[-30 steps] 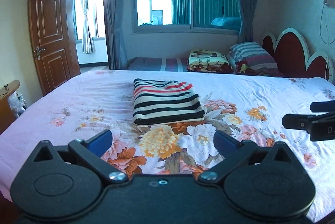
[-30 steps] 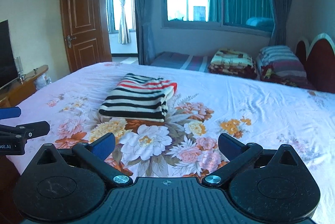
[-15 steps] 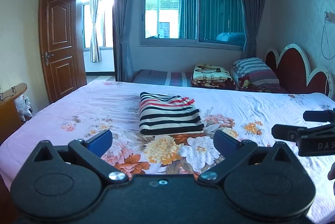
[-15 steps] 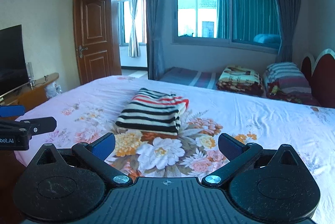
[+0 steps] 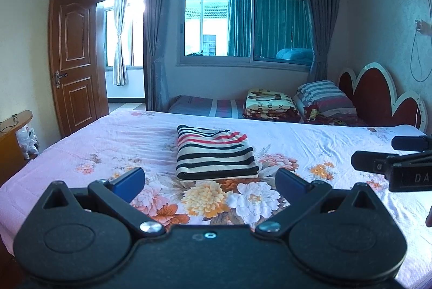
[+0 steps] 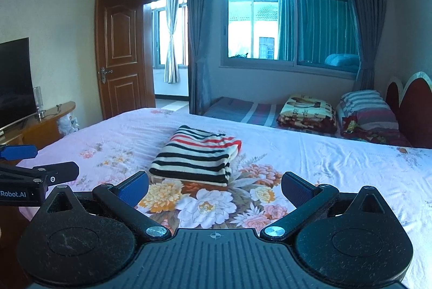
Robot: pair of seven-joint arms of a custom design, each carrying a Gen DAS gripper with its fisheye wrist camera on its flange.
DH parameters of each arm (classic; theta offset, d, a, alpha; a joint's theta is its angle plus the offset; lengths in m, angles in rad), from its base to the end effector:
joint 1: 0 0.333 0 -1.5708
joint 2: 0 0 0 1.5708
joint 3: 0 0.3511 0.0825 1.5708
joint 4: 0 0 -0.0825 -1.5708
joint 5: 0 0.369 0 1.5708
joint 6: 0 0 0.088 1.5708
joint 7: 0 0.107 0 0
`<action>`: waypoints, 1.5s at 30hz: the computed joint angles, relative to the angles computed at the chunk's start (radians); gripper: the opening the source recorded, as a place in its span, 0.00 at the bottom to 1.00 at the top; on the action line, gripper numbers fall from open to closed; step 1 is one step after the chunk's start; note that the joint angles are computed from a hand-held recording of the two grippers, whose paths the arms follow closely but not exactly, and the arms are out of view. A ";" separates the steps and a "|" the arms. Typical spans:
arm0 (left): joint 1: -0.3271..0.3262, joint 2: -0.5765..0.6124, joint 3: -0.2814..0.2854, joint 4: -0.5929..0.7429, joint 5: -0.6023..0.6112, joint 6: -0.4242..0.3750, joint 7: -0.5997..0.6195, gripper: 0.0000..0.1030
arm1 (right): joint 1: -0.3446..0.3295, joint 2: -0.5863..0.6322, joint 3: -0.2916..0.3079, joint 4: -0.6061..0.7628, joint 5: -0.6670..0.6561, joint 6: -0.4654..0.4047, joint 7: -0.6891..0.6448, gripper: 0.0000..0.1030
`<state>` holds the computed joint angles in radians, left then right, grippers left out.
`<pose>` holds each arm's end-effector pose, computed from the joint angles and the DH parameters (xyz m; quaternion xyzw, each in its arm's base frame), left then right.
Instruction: Fold small clothes
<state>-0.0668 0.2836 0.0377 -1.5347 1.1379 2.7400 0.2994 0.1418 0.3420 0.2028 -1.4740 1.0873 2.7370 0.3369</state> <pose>0.6867 -0.0596 0.6197 -0.6843 0.4712 -0.3141 0.4594 0.6837 0.1801 0.6134 -0.7510 0.3484 -0.2124 0.5192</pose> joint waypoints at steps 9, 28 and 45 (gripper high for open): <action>0.009 0.009 0.007 0.007 -0.009 0.030 0.009 0.99 | -0.002 -0.006 -0.002 -0.005 -0.001 -0.001 -0.016 1.00; 0.018 0.019 0.021 0.013 -0.033 0.075 0.043 0.99 | 0.001 0.000 -0.003 0.009 -0.003 -0.001 -0.011 1.00; 0.018 0.020 0.026 0.016 -0.048 0.076 0.061 0.99 | -0.001 0.020 0.005 0.033 -0.023 -0.012 0.000 1.00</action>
